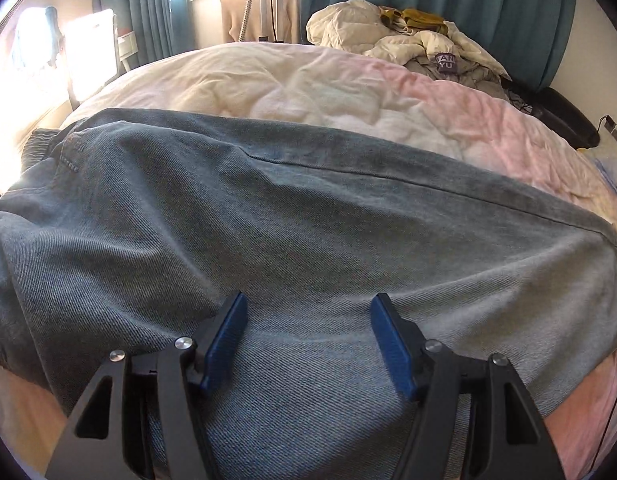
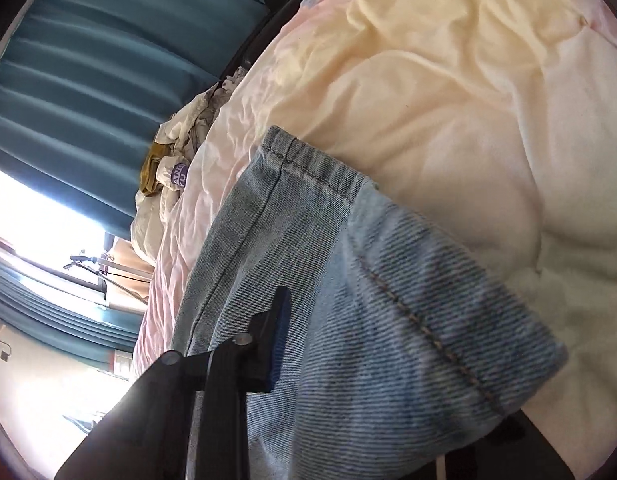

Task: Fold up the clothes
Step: 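Lower the pants onto the duvet and open both grippers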

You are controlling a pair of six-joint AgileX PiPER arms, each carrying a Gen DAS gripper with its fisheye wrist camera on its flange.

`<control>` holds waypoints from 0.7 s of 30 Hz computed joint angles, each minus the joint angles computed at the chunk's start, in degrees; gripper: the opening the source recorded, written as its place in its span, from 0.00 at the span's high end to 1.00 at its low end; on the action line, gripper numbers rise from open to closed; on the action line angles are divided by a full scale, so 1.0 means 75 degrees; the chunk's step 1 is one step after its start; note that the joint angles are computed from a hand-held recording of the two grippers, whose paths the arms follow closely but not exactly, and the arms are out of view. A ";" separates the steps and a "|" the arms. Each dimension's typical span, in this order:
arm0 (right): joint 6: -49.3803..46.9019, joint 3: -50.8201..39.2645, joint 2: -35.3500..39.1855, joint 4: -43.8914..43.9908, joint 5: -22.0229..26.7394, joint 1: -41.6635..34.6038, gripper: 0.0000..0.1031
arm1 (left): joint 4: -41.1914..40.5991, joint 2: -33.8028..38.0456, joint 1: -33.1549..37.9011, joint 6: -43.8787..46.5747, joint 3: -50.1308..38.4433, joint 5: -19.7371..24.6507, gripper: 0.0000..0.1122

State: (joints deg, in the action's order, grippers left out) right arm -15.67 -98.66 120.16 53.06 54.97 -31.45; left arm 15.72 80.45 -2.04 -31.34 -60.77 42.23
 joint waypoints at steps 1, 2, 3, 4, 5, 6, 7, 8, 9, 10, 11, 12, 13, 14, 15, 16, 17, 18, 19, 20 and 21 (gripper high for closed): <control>0.0060 -0.0040 -0.0049 -0.0078 0.0005 0.0005 0.87 | -0.0036 -0.0003 0.0017 0.0042 -0.0012 0.0017 0.42; 0.0067 -0.0068 -0.0117 -0.0127 0.0002 0.0018 0.88 | -0.0058 -0.0005 0.0019 0.0069 -0.0024 0.0039 0.42; 0.0027 -0.0098 -0.0203 -0.0177 -0.0024 0.0043 0.89 | -0.0077 -0.0008 0.0023 0.0107 -0.0036 0.0071 0.42; -0.0078 -0.0089 -0.0329 -0.0230 -0.0096 0.0078 0.91 | -0.0090 -0.0011 0.0024 0.0140 -0.0044 0.0103 0.42; -0.0187 -0.0065 -0.0484 -0.0332 -0.0208 0.0143 0.91 | -0.0058 -0.0019 -0.0007 0.0146 -0.0058 0.0163 0.42; -0.0216 -0.0043 -0.0655 -0.0542 -0.0350 0.0256 0.91 | -0.0029 -0.0036 -0.0031 0.0158 -0.0066 0.0208 0.42; -0.0196 -0.0034 -0.0824 -0.0807 -0.0494 0.0390 0.91 | -0.0029 -0.0048 -0.0036 0.0196 -0.0079 0.0235 0.42; -0.0161 -0.0040 -0.0984 -0.1087 -0.0628 0.0526 0.91 | -0.0059 -0.0072 -0.0030 0.0248 -0.0081 0.0263 0.42; -0.0204 0.0022 -0.1168 -0.1249 -0.0784 0.0642 0.91 | -0.0139 -0.0090 0.0005 0.0331 -0.0096 0.0281 0.42; -0.0212 0.0109 -0.1354 -0.1374 -0.0958 0.0764 0.91 | -0.0261 -0.0107 0.0066 0.0434 -0.0114 0.0290 0.42; -0.0099 0.0170 -0.1520 -0.1526 -0.1097 0.0883 0.91 | -0.0373 -0.0138 0.0125 0.0515 -0.0134 0.0301 0.42; 0.0064 0.0213 -0.1675 -0.1694 -0.1210 0.0998 0.92 | -0.0483 -0.0170 0.0184 0.0591 -0.0155 0.0314 0.42; 0.0277 0.0235 -0.1825 -0.1867 -0.1295 0.1110 0.93 | -0.0594 -0.0202 0.0243 0.0667 -0.0176 0.0327 0.42; 0.0452 0.0271 -0.1990 -0.1984 -0.1373 0.1213 0.93 | -0.0643 -0.0236 0.0284 0.0707 -0.0190 0.0326 0.42; 0.0585 0.0296 -0.2166 -0.2127 -0.1467 0.1349 0.93 | -0.0652 -0.0266 0.0314 0.0718 -0.0206 0.0326 0.42; 0.0726 0.0294 -0.2335 -0.2313 -0.1561 0.1507 0.93 | -0.0691 -0.0303 0.0366 0.0759 -0.0221 0.0334 0.42; 0.0884 0.0273 -0.2493 -0.2520 -0.1646 0.1670 0.94 | -0.0735 -0.0341 0.0420 0.0803 -0.0236 0.0342 0.42; 0.1024 0.0254 -0.2661 -0.2736 -0.1723 0.1839 0.94 | -0.0779 -0.0378 0.0474 0.0847 -0.0252 0.0352 0.42; 0.1159 0.0239 -0.2831 -0.2949 -0.1795 0.2009 0.94 | -0.0875 -0.0426 0.0552 0.0916 -0.0250 0.0329 0.42; 0.1401 0.0203 -0.2989 -0.3250 -0.1877 0.2220 0.94 | -0.1016 -0.0476 0.0649 0.1031 -0.0252 0.0311 0.42; 0.1714 0.0165 -0.3145 -0.3616 -0.1945 0.2457 0.94 | -0.1131 -0.0501 0.0748 0.1111 -0.0272 0.0282 0.42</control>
